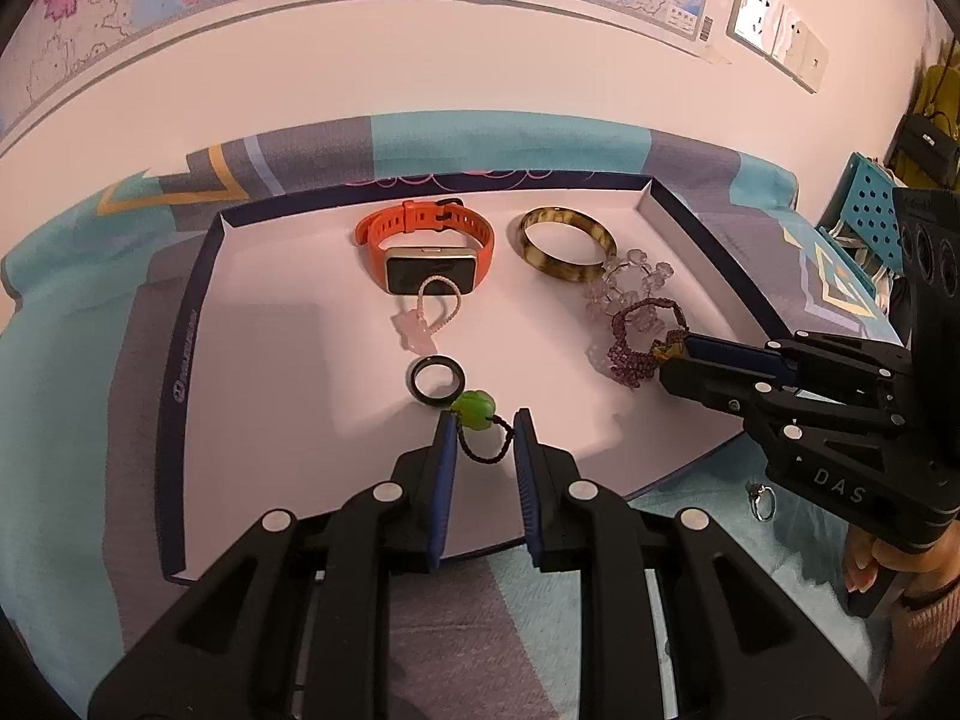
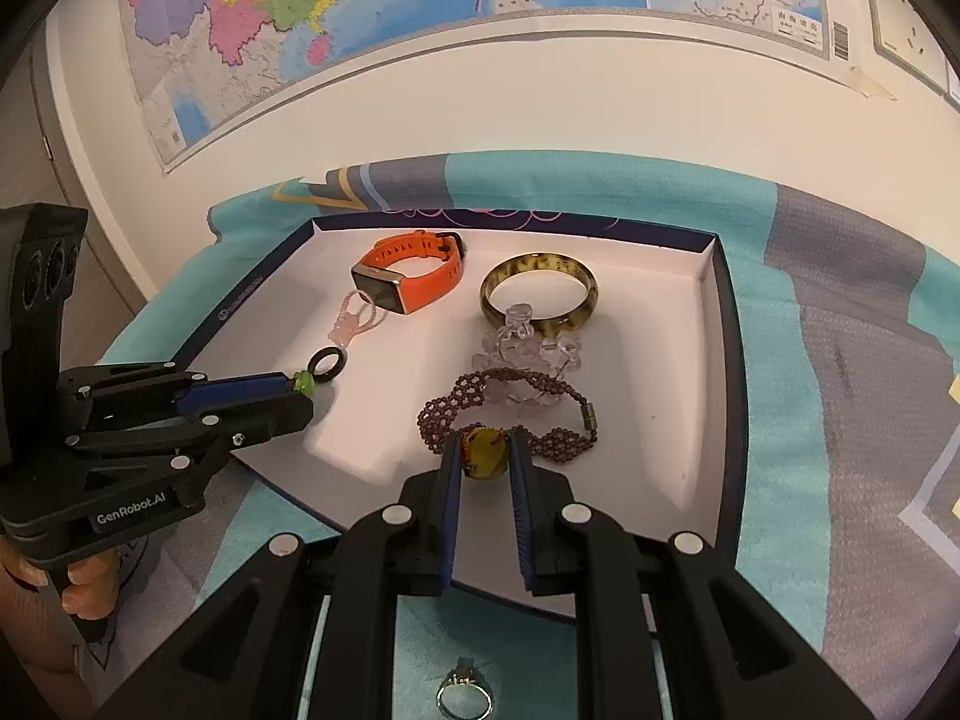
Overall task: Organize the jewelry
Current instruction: 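Lower and open the left tool in the tray while the right tool releases the amber ring, then move the left tool to the gold green-stone ring while the right tool approaches the silver ring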
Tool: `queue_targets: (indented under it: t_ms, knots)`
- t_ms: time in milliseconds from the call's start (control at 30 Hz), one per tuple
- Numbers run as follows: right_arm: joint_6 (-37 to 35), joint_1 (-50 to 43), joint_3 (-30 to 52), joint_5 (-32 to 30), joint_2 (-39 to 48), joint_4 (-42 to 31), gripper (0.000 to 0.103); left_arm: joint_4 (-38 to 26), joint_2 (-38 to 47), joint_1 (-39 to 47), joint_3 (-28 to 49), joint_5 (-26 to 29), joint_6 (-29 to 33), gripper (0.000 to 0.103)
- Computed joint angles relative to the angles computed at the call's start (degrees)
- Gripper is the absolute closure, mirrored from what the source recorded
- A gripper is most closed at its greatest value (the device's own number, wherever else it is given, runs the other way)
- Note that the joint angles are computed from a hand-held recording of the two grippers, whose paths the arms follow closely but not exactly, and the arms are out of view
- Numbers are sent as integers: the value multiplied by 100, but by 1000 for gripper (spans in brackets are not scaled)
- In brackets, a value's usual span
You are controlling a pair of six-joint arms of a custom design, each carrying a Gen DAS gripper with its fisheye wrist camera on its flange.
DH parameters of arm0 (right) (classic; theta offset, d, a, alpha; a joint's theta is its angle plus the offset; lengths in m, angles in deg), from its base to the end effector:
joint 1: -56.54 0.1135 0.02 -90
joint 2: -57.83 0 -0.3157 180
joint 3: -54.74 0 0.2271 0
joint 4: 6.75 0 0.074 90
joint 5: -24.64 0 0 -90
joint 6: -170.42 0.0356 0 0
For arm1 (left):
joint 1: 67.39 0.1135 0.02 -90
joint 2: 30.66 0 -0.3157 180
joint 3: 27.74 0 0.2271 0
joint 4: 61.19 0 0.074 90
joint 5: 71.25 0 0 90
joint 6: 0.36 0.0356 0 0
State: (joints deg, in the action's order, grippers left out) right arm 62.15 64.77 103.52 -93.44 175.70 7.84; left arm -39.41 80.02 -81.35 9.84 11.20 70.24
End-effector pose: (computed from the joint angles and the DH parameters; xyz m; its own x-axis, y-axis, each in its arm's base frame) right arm 0.3043 0.0609 0.0946 -0.6407 -0.3721 -0.6716 -0.6294 0.7555 0.1818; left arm 0.2591 -0.0596 0.1062 -0.7675 -0.1485 -0.6236 -0.1012 0.9887 -0.1108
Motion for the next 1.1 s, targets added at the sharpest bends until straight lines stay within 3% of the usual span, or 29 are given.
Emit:
queue_targets:
  t_ms: [300,633,767,1100]
  knots:
    - [123,-23,17,14,40,57,83,33,43,53,6,92,13,82]
    - [111,-411,-330,-388,-376,121,73,213,-464,-195,-442,-246,-36,61]
    - [-135,-697,-615,-647,-663,65,70,397,-884,-474,-868,-536,-83,54]
    - [-959,-1362,-1228,-929,-804,-158,67,975,-1203,-1491,-1722,-1026,-387,52]
